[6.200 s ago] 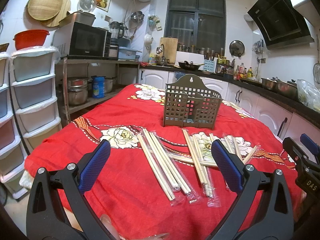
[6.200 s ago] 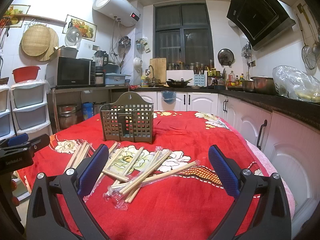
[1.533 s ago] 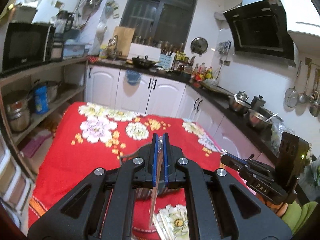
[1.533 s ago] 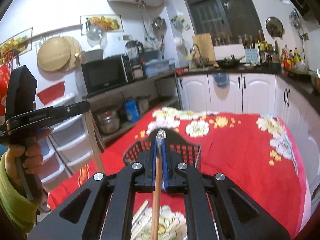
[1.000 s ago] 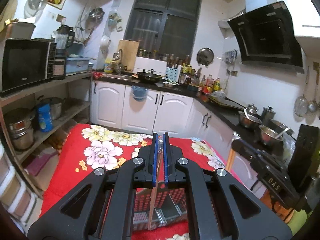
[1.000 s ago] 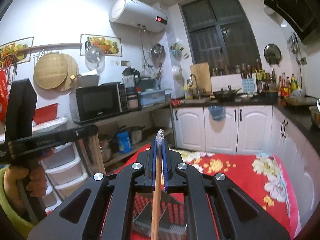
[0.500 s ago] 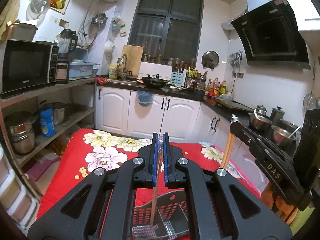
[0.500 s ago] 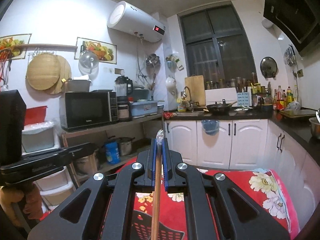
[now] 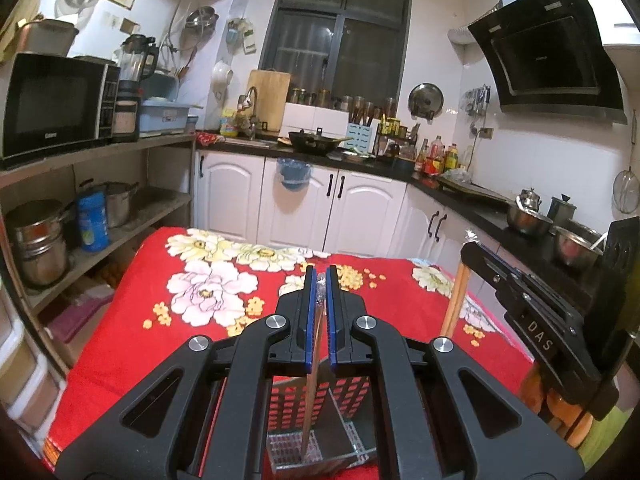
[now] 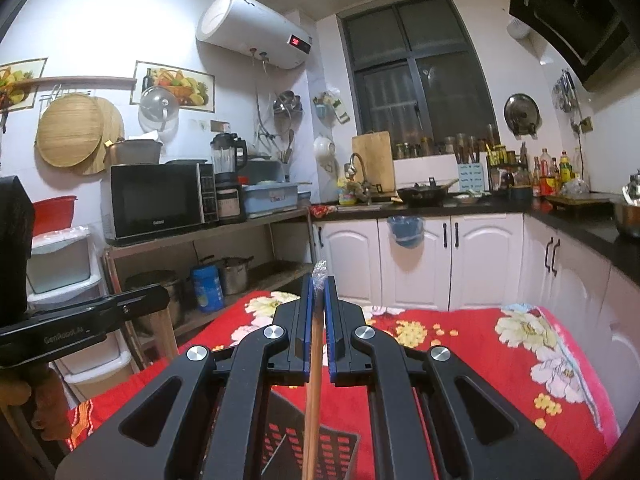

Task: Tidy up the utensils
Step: 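Lift the held chopsticks with both tools and carry them over the grey caddy, then open both tools to drop the chopsticks into the caddy compartments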

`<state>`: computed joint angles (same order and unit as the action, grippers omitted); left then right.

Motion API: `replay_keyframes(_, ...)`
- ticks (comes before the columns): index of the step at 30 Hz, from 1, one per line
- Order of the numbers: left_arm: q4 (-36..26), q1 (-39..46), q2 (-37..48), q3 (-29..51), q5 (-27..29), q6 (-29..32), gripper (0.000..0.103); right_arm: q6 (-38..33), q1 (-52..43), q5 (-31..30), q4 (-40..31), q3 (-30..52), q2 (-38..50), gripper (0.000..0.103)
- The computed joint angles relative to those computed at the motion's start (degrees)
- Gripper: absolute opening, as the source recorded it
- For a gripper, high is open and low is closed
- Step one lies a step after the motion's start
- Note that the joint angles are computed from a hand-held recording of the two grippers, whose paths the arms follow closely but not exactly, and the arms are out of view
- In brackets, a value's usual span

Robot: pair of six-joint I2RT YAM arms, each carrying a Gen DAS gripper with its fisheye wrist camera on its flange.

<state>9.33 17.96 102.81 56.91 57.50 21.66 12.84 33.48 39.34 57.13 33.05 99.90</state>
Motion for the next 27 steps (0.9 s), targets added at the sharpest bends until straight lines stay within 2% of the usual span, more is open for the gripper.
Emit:
replay_keyframes(15, -4.4, 3.0, 3.3, 1.1, 0.0, 3.4, 0.001, 6.1, 1.7, 1.9, -5.9, -6.2, -7.0, 0.007)
replay_keyframes(17, -4.8, 3.5, 3.0, 0.8, 0.0, 3.9, 0.004, 7.0, 2.3, 2.5, -6.9, -7.2, -8.2, 0.007)
replay_keyframes(19, -5.4, 4.3, 2.7, 0.5, 0.2, 4.8, 0.006, 8.0, 2.7, 2.8, -8.1, -8.0, -9.4, 0.015)
replay_keyframes(21, -6.0, 4.9, 2.7, 0.5, 0.2, 5.2, 0.015, 9.0, 3.3, 3.2, -8.7, -9.0, -10.7, 0.023)
replay_keyframes(23, -7.3, 5.5, 2.5, 0.3, 0.4, 6.1, 0.018, 9.2, 4.3, 4.0, -9.5, -9.9, -11.8, 0.024)
replay_keyframes(25, -7.7, 6.4, 2.2, -0.3, 0.6, 6.9, 0.022, 9.6, 5.3, 5.0, -10.3, -10.4, -12.6, 0.031)
replay_keyframes(27, -7.8, 7.3, 1.9, -0.8, 1.0, 7.3, 0.032, 10.4, 6.3, 5.7, -11.3, -11.0, -13.6, 0.038)
